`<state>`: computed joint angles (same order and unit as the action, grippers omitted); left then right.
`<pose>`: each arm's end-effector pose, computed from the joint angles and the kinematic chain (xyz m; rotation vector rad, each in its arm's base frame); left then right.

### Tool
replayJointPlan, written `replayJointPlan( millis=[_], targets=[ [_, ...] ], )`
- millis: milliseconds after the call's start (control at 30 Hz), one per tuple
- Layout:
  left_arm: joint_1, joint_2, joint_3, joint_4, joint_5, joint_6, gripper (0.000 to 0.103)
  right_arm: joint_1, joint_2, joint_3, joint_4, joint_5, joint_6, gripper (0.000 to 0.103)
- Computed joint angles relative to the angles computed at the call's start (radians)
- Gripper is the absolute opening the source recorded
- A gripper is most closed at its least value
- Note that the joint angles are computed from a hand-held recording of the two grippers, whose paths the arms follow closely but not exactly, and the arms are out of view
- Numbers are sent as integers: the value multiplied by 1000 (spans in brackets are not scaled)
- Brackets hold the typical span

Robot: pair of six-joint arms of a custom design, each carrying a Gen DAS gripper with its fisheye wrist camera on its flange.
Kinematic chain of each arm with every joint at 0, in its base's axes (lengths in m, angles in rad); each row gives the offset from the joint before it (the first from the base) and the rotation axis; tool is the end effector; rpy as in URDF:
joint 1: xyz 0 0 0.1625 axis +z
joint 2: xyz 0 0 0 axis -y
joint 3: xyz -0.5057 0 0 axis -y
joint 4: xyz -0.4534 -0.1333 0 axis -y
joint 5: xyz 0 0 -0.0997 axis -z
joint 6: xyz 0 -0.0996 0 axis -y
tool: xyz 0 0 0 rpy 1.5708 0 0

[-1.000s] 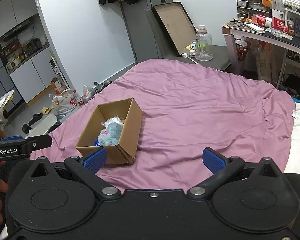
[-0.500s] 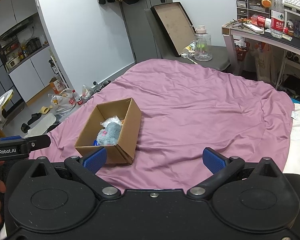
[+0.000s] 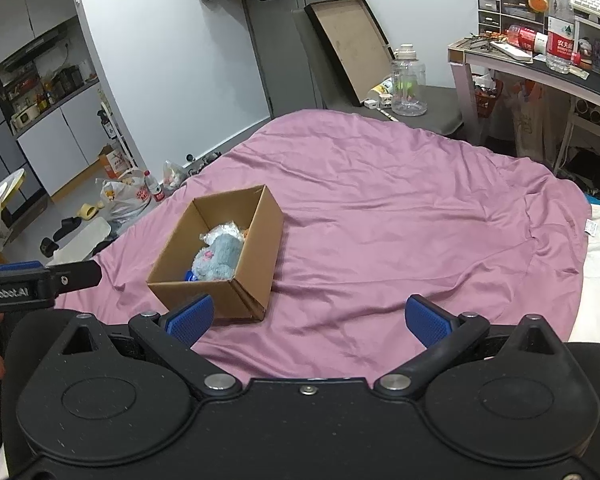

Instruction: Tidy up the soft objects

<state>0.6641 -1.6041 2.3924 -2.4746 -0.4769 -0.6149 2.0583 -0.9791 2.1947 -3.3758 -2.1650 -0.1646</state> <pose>-0.1839 -0.4256 0.3125 0.2451 2.2050 -1.0237 0.3348 -0.4659 0.1439 0.5841 -2.4572 0.8772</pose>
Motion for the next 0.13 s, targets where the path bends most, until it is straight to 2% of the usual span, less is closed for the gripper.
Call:
replayJointPlan(
  millis=[133],
  targets=[
    [9,4,0,-18,-4,55,101,-6,18,-5,-7,10,2,103]
  ],
)
